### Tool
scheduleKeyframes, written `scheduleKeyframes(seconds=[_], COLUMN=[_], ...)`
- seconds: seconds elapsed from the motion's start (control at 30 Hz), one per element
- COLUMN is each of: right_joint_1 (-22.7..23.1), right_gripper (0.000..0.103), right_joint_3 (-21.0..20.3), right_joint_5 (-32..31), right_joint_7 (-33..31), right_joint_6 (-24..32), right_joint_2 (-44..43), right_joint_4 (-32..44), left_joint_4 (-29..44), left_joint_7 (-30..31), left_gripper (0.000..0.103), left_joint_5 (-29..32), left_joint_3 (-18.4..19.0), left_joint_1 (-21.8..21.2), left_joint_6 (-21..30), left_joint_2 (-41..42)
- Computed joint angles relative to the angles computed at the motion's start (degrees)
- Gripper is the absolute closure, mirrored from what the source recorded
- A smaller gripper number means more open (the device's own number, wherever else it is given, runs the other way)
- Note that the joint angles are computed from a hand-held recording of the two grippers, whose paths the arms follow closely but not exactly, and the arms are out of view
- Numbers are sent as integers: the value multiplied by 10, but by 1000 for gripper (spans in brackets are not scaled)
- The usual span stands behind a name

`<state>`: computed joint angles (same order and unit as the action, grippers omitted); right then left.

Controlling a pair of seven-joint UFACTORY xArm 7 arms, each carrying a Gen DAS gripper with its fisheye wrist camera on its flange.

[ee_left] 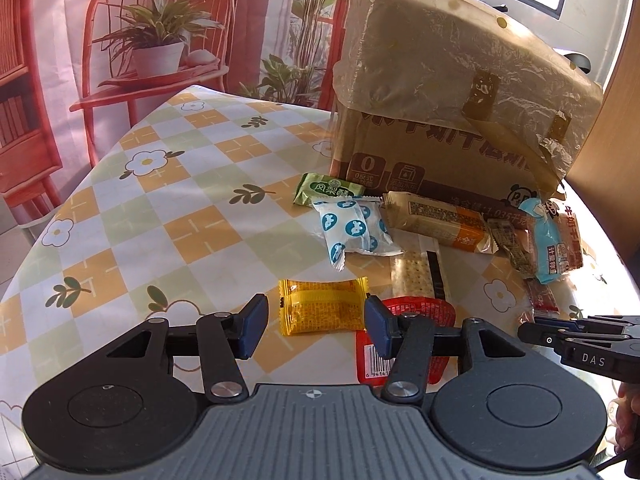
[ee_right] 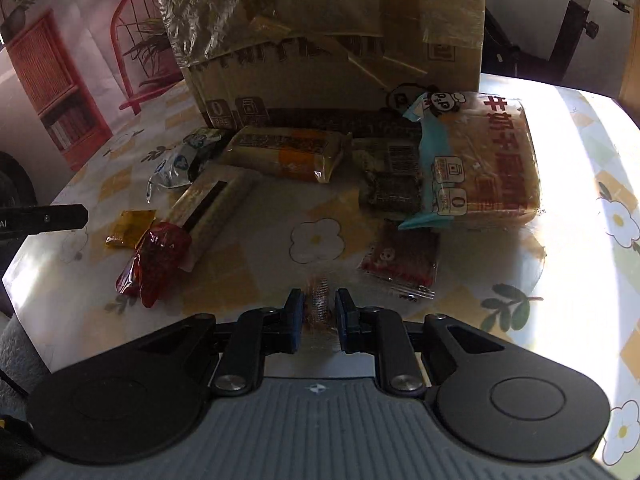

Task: Organize snacks
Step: 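Grasp the red snack packet with the left tool while the right holds the small clear pastry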

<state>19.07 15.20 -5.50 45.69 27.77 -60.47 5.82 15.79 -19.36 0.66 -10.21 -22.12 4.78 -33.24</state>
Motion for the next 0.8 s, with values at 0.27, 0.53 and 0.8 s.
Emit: scheduleKeyframes(seconds=[0.27, 0.53, 0.8], right_joint_1=[-5, 5, 8], right_gripper=[85, 85, 85], right_joint_3=[16, 3, 8], right_joint_5=[-8, -4, -10], right_joint_7=[33, 45, 47], right_joint_6=[-35, -34, -34], right_joint_2=[-10, -36, -41], right_joint_4=[-20, -35, -38], left_joint_4=[3, 15, 41], left_joint_7=[42, 87, 98], left_gripper=[55, 52, 41], left_joint_5=[-20, -90, -106], left_joint_3=[48, 96, 73], left_joint_1=[-61, -159, -160], left_joint_6=[-10, -18, -32], left_joint_2=[19, 54, 109])
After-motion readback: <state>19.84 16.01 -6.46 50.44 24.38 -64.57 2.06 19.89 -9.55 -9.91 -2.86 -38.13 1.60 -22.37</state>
